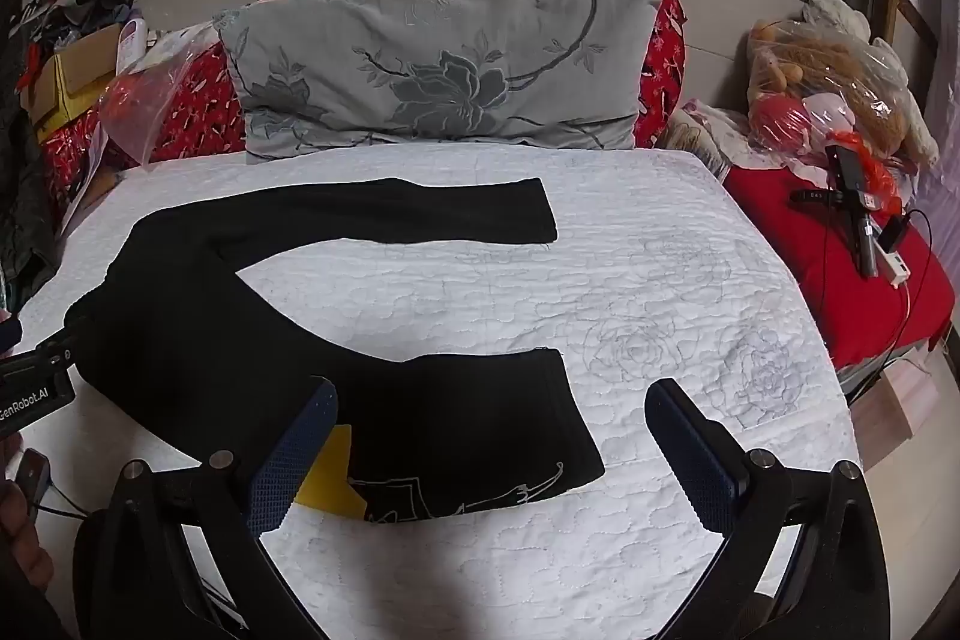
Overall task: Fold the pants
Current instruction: 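Move both grippers toward the black pants' waistband and leg ends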
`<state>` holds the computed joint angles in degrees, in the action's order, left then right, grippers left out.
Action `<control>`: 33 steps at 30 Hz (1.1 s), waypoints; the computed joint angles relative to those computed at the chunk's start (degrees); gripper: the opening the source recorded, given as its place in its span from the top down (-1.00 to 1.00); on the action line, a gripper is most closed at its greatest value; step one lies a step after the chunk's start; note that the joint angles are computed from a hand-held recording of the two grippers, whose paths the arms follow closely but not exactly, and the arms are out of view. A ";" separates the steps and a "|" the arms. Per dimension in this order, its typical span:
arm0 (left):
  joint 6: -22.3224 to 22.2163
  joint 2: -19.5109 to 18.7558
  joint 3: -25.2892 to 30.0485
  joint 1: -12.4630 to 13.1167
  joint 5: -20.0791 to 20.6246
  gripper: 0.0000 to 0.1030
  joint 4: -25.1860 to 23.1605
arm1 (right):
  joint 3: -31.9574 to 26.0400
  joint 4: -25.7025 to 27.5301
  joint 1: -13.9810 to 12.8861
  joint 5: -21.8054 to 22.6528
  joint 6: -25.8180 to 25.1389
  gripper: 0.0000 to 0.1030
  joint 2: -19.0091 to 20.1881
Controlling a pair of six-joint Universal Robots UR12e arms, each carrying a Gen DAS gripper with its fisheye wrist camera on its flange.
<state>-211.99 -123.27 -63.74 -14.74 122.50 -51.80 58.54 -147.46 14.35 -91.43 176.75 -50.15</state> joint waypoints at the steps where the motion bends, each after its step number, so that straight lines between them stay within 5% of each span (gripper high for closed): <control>1: -0.45 0.25 -0.87 0.47 -1.82 -1.00 0.74 | 0.04 0.06 0.02 -0.12 0.00 -0.99 -0.01; 6: -1.17 -0.07 -0.38 0.08 0.17 -1.00 -0.76 | -0.42 1.85 -0.15 0.12 0.74 -0.99 0.37; 33: -0.42 -0.10 -0.42 0.88 -3.81 -1.00 -0.02 | -0.04 2.64 -0.15 0.27 -0.15 -0.99 0.60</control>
<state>-212.41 -123.37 -64.16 -13.86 118.69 -51.83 58.51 -144.82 14.20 -91.16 176.59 -49.55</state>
